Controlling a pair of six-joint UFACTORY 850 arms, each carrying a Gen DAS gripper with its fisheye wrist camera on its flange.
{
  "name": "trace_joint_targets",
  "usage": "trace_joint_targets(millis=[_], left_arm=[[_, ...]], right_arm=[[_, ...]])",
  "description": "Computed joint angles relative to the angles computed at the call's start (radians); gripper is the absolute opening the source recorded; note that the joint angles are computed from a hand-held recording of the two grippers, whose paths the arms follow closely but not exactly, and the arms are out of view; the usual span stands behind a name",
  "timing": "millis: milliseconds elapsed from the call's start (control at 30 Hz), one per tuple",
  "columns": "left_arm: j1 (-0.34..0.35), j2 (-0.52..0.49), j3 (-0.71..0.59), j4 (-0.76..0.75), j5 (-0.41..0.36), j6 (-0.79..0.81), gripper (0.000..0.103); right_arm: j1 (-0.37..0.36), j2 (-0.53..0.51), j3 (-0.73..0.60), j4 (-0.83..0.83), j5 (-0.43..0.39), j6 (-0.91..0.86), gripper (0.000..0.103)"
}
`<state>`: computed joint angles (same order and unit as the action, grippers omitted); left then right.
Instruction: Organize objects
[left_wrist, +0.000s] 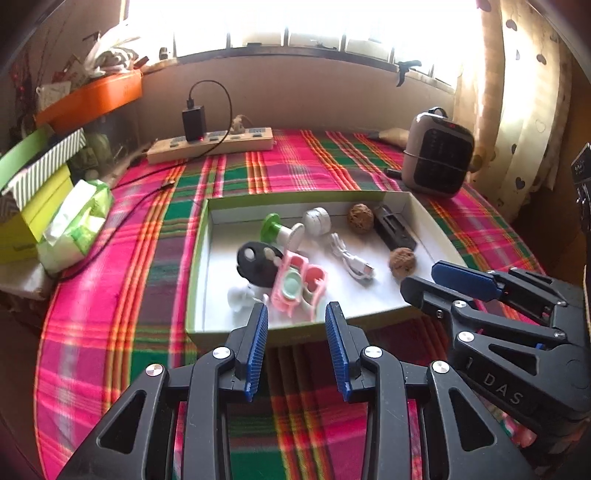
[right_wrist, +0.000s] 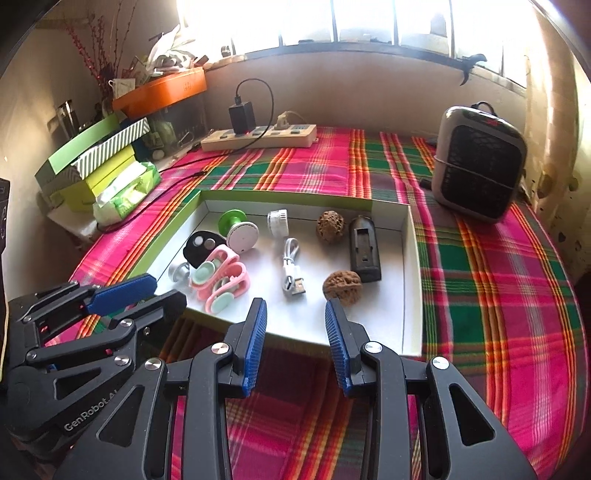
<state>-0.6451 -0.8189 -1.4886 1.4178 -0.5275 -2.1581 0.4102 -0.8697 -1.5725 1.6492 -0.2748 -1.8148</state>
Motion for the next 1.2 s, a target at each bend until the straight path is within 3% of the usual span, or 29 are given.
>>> trace_joint_targets(millis=[200,500,1067,1200], left_arm=[[-0.025,0.002,0.014,-0.005,-0.032,-0.029,0.031],[-0.048,-0.014,0.014,-0.045,-0.044,-0.022,0.031],[-0.058,-0.057,-0.019,-0.125,-0.035,0.034,0.031],[-0.062,-0.067,-0.032,-0.138,-0.050,0.051,0.033]], right_arm=[[-0.002,0.037,0.068,0.154,0.009,-0.157,0.041],[0.000,0.064,0.141,0.325,0.022,-0.321,0.041],[-0.003,0.044,0.151,0.315,0.101,-0.282,0.048],[-0.004,0.041,0.149,0.319,0.102,-0.287,0.056]])
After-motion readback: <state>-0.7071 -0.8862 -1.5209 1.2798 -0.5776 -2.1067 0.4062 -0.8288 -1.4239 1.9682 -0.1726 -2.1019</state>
